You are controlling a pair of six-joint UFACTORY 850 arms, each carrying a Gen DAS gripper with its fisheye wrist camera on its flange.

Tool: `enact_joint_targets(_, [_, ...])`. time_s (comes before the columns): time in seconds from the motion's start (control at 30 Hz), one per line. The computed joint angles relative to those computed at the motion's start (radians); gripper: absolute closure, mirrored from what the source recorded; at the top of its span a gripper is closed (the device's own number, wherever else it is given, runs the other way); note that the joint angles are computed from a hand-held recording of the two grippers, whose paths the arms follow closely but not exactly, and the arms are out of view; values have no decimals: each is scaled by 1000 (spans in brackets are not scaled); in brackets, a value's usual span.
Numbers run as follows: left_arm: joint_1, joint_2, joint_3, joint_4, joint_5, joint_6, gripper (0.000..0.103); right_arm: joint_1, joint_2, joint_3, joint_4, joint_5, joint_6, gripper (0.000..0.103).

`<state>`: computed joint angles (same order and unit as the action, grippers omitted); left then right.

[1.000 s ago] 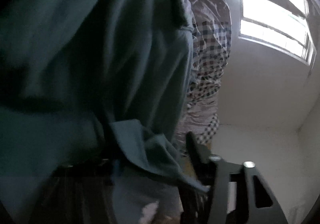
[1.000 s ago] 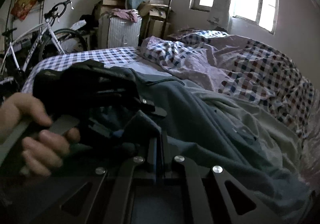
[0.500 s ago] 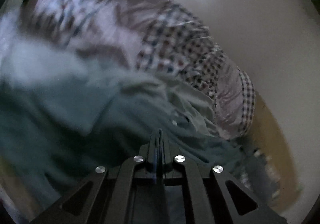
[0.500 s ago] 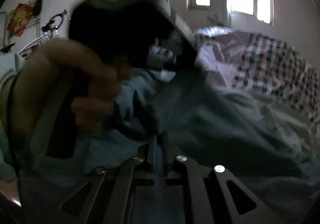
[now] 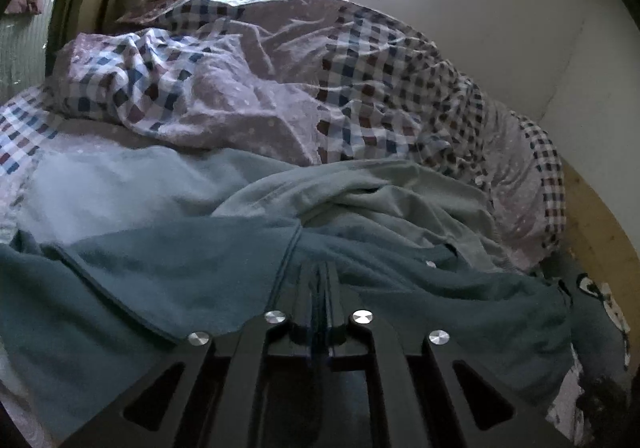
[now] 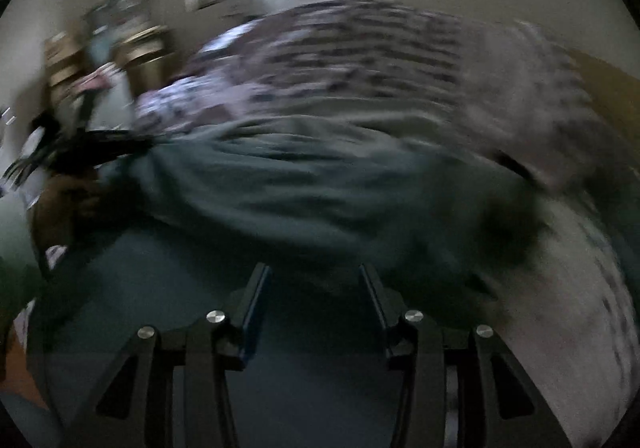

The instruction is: Fold clothes

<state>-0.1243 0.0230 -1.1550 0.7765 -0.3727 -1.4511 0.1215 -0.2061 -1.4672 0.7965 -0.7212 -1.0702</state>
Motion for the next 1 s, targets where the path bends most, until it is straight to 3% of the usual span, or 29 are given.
enact_joint_targets(0.03, [-6, 9, 3, 28, -8, -30, 53, -24, 15, 18, 0, -4, 11, 53])
enact_joint_targets(0.1, [-22, 67, 43, 107, -26, -120, 34, -76, 47, 54, -2, -13, 45, 53])
enact_joint_targets(0.13, [-31, 99, 64, 144, -37, -163, 30, -98, 69, 84, 9, -18, 48, 52])
enact_joint_targets(0.27, [-48, 260, 168, 227, -72, -297, 26, -161, 144, 188, 45, -50, 51, 52])
enact_joint_targets(0.37, [18, 421, 273, 151, -61, -329, 22, -174, 181, 228, 50, -76, 49, 52])
enact_joint_targets(0.53, [115, 526, 312, -193, -78, 60, 22, -185, 246, 290, 102, -73, 1, 49])
enact_joint_targets(0.67, [67, 456, 234, -215, -182, 284, 22, -171, 273, 327, 137, -38, -29, 49])
enact_joint_targets(0.87, [-88, 239, 84, -15, -343, 522, 23, -133, 261, 325, 127, -21, -7, 49])
enact_joint_targets(1.0, [-133, 127, 26, 52, -379, 638, 29, -112, 237, 310, 114, -9, 28, 48])
